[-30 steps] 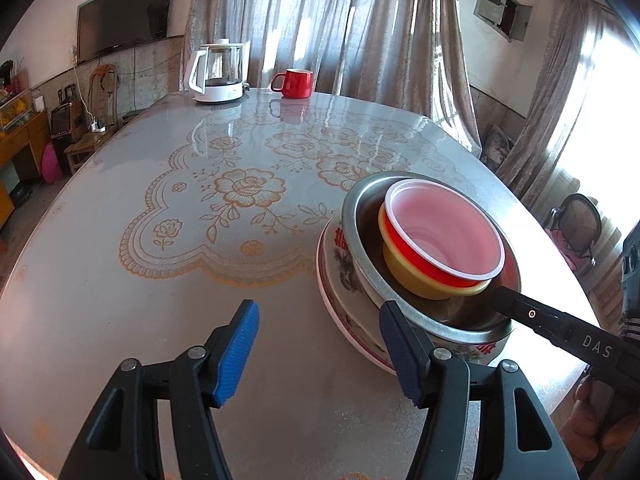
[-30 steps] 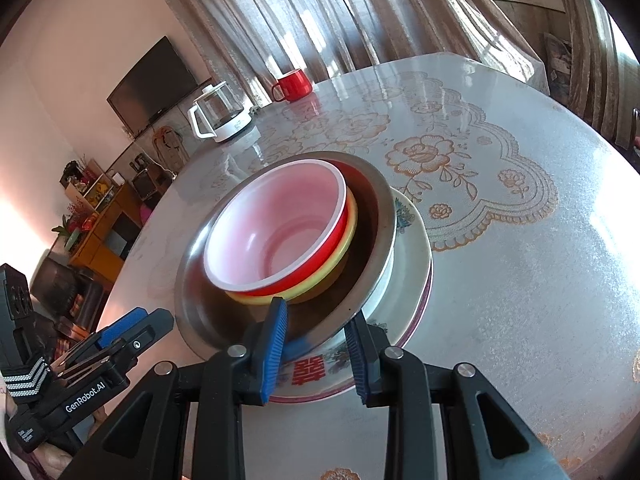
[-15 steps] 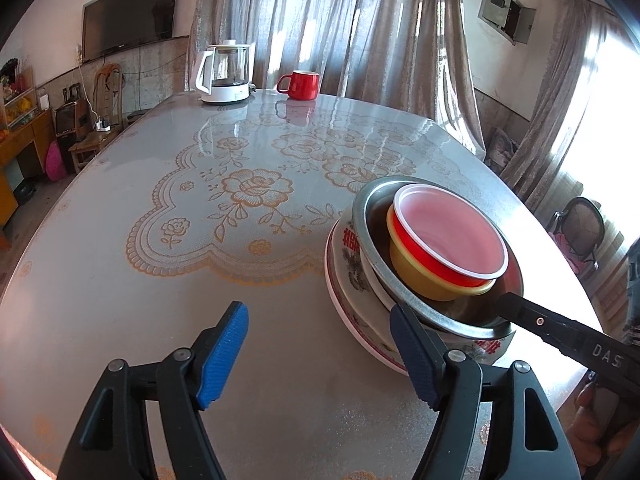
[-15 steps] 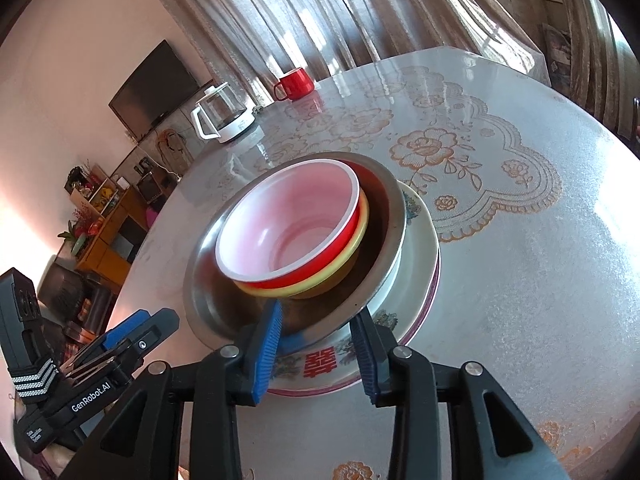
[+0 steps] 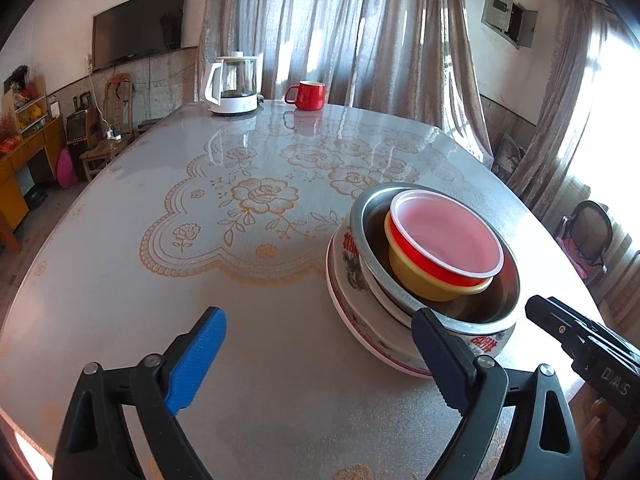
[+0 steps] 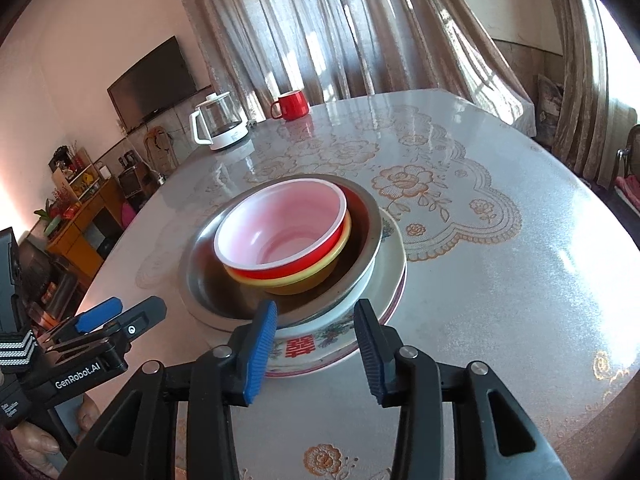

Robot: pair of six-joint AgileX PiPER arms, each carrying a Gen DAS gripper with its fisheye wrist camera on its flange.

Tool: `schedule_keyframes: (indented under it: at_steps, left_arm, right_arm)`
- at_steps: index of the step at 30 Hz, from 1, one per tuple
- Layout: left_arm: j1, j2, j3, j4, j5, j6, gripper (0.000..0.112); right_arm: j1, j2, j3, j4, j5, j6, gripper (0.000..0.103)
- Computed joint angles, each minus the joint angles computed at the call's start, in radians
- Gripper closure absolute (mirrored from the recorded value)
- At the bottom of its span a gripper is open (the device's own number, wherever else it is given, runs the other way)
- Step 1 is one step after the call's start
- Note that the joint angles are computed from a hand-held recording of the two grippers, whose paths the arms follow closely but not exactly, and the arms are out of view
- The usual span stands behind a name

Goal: Organize plates and bowls
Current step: 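Withdraw the right gripper from the stacked dishes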

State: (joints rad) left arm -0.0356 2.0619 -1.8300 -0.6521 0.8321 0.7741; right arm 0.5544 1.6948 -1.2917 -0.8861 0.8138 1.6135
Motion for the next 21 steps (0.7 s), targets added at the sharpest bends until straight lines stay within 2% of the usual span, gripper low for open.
schedule_keyframes:
  at_steps: [3,10,21]
  left_arm:
    - [-0.003,-0.031,0.05,-0.016,-0.036,0.017,0.011]
    - [-0.023,-0.076,0.125,-0.006,-0.105,0.02,0.01]
    - [-0.038,-0.1,0.164,0.007,-0.144,0.013,0.01]
  right_arm:
    - [0.028,0.024,-0.03,-0.047,0.08,0.041,0.062]
    - [0.062,0.086,-0.094,-0.067,0.174,0.031,0.061]
    - [0.071,0.104,-0.107,-0.076,0.187,0.034,0.061]
